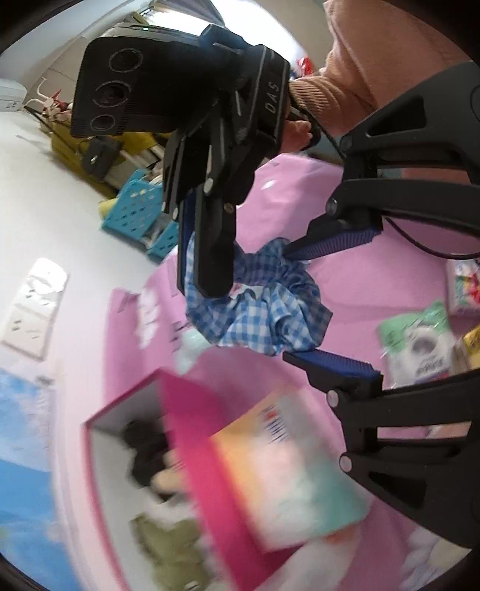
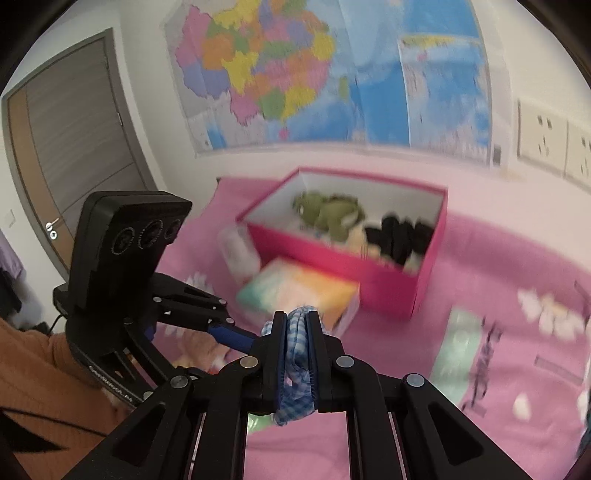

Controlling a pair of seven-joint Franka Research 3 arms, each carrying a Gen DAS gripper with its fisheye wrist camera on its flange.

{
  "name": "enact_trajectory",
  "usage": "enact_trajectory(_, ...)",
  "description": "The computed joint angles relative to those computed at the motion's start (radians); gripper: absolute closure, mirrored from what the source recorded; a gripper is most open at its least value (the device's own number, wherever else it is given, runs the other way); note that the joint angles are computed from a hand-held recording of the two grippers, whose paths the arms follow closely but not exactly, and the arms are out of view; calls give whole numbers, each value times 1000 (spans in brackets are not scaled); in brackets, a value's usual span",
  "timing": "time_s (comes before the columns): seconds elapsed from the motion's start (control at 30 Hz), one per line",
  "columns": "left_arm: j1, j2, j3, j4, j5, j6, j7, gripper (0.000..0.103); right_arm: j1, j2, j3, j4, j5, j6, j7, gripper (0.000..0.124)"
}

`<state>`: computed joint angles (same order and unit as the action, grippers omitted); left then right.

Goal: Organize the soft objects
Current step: 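Carry the scrunchie into the pink box and open the right gripper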

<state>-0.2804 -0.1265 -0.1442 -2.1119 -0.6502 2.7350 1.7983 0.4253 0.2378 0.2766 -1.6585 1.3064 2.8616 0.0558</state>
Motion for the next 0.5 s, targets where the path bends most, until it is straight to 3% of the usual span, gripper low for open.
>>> enact_trajectory(0.23,70,62,-6,108,237,24,-180,53,11,107,2,205,-132,14,96,115)
enact_trajectory(0.5,142,189,-19,268,419,-34,-333,53,72,314,-62,514,-481,-14,437,114)
